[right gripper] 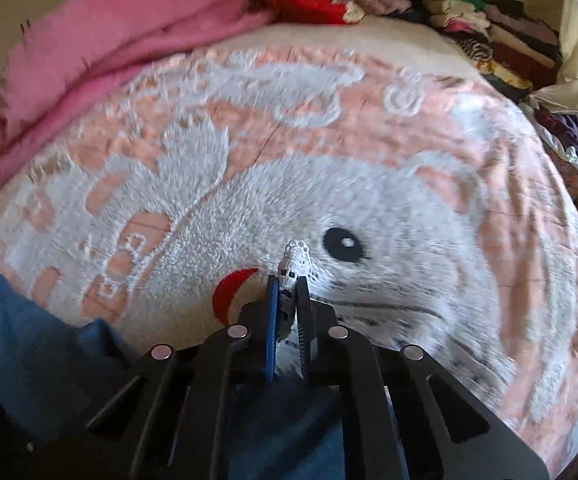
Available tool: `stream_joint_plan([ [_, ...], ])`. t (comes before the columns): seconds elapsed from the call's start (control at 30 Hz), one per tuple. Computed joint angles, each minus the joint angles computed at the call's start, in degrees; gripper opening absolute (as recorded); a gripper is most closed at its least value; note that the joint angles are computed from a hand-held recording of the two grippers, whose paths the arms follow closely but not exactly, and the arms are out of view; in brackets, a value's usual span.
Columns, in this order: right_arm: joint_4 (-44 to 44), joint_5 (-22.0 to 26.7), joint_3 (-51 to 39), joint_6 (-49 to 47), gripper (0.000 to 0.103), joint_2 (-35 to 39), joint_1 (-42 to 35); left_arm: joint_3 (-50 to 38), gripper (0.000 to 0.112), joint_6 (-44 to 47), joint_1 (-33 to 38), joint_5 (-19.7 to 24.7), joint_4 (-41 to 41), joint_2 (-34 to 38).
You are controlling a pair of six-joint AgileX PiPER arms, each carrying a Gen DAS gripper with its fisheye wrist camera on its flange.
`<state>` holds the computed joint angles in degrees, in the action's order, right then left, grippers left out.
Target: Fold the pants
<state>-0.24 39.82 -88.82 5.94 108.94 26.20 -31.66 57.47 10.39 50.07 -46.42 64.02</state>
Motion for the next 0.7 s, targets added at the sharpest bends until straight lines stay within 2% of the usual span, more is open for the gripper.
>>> stream_joint_plan([
  [0.2, 6.1, -4.9, 10.8, -3.5, 0.008, -11.8, -3.6, 0.5, 0.037, -0.9, 0.3, -1.9, 0.9, -1.0],
  [0.33, 7.8, -6.4, 16.7, -4.3, 0.008, -19.0, -5.8, 0.9, 0.037, -1.7, -0.2, -3.9, 1.8, -1.0],
  [0.37, 8.1, -6.7, 18.2, -4.2, 0.008, -20.8, -6.3, 0.7, 0.034, -1.8, -0.1, -3.9, 2.0, -1.1],
  [0.43, 10.3, -7.0, 20.7, -5.9, 0.008, -23.4, -7.9, 0.7, 0.004, -1.7, -0.4, -4.1, 2.1, -0.9],
  [0.53, 15.7, -7.4, 25.7, -9.2, 0.008, -28.7, -11.2, 0.5, 0.000, -2.4, -0.5, -3.5, 3.5, -2.3],
  [0.7, 23.5, -4.3, 32.7, -14.4, 0.008, -38.2, -17.6, 0.1, 0.000, -3.2, -0.4, -1.5, 6.1, -7.5],
])
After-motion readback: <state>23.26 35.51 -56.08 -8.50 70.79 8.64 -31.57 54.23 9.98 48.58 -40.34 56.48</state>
